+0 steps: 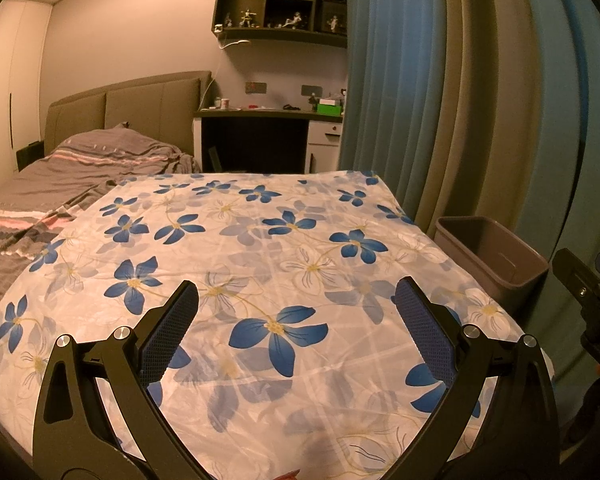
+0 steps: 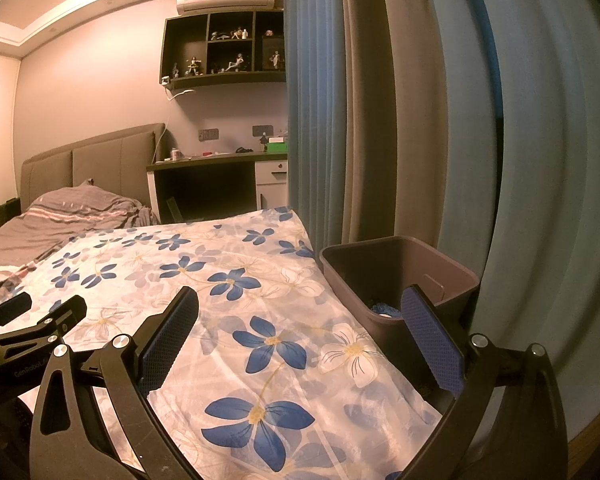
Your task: Collect trash
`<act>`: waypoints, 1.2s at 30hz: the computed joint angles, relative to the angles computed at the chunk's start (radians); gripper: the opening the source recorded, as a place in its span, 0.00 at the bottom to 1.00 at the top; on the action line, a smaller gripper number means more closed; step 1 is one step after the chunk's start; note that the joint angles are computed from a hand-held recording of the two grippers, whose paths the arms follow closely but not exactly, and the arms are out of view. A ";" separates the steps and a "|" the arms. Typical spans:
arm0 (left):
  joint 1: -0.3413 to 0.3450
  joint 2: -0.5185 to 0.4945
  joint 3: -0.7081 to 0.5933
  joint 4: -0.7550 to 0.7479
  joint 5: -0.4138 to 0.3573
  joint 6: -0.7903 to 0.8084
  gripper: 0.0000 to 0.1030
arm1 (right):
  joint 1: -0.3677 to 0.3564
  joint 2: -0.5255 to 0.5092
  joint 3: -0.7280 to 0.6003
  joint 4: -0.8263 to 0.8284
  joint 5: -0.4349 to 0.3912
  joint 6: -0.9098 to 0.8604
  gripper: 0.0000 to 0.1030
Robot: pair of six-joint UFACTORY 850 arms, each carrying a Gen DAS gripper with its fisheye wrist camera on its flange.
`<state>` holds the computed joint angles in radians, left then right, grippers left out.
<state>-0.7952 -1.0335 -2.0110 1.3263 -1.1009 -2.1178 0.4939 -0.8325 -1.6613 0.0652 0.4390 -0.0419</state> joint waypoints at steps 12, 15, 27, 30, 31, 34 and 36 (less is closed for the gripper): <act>-0.001 -0.007 -0.009 0.005 0.000 0.005 0.94 | -0.001 0.000 0.000 -0.003 -0.002 0.004 0.95; -0.005 -0.017 -0.023 0.006 -0.003 0.008 0.94 | -0.001 0.000 0.000 -0.002 -0.001 0.003 0.95; -0.010 -0.016 -0.026 0.022 -0.007 0.033 0.78 | 0.001 0.001 0.006 -0.002 0.004 0.005 0.95; -0.010 -0.018 -0.031 0.017 -0.010 0.033 0.78 | 0.000 0.000 0.004 -0.003 0.004 0.007 0.95; -0.010 -0.017 -0.030 0.015 -0.012 0.031 0.78 | 0.000 0.000 0.004 -0.004 0.004 0.007 0.95; -0.010 -0.009 -0.019 0.012 -0.018 0.026 0.81 | 0.001 0.001 0.006 -0.005 0.006 0.011 0.95; -0.011 -0.009 -0.019 0.010 -0.028 0.027 0.84 | -0.002 -0.001 0.003 -0.011 0.004 0.014 0.95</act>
<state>-0.8062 -1.0423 -2.0300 1.3365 -1.1291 -2.0912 0.4922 -0.8337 -1.6588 0.0545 0.4428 -0.0281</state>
